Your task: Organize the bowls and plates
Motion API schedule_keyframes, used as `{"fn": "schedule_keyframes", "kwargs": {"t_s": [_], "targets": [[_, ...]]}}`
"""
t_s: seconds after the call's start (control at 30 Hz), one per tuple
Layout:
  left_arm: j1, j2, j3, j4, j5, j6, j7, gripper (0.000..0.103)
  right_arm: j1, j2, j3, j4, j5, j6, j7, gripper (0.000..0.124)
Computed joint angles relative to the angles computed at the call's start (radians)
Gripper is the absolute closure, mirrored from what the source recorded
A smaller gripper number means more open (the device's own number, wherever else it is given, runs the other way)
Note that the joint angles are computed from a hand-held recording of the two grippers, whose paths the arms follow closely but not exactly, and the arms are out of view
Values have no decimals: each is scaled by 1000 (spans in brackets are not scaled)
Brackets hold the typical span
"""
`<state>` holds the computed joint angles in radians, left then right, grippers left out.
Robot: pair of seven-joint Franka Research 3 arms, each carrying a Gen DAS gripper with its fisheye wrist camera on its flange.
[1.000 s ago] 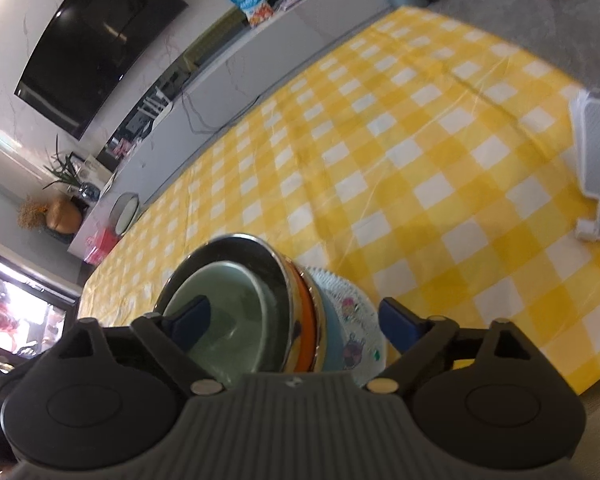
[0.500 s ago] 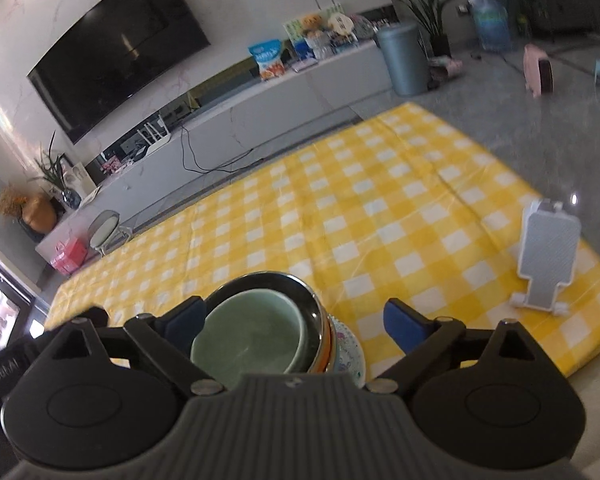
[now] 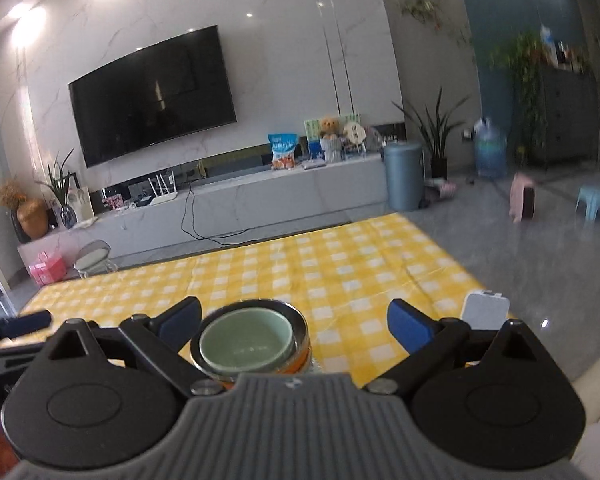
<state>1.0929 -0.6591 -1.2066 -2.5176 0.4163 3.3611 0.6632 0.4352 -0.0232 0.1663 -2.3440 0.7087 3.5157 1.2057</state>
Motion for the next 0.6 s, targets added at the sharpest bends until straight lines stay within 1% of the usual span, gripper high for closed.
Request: {"fn": "schedule_keyframes", "kwargs": {"t_s": [0.07,0.17,0.2,0.3,0.4,0.5,0.53,0.6], "targets": [[-21,-3,6,-13,-3,-17,-5,21,7,-1,7,-26,2,15,-11,26],[-54,24,26,-25,7,-40,-15,20,18,7,14,-52,17,20,-31,26],[-62,35,30,-27,9,-46,-21,20,25,14,22,-50,67,22,-75,26],[-83,56,48,-48,13,-57,-40,19,40,27,18,-69,49,35,-56,26],[-90,86,48,-48,30,-84,-49,19,59,52,18,-75,53,86,-69,26],[-116,106,69,-61,52,-110,-62,19,68,81,10,-80,24,129,-52,26],[-130,114,82,-66,60,-124,-67,19,76,89,7,-72,50,130,-71,26],[-130,123,83,-77,75,-119,-91,19,79,91,3,-77,55,128,-49,27]]}}
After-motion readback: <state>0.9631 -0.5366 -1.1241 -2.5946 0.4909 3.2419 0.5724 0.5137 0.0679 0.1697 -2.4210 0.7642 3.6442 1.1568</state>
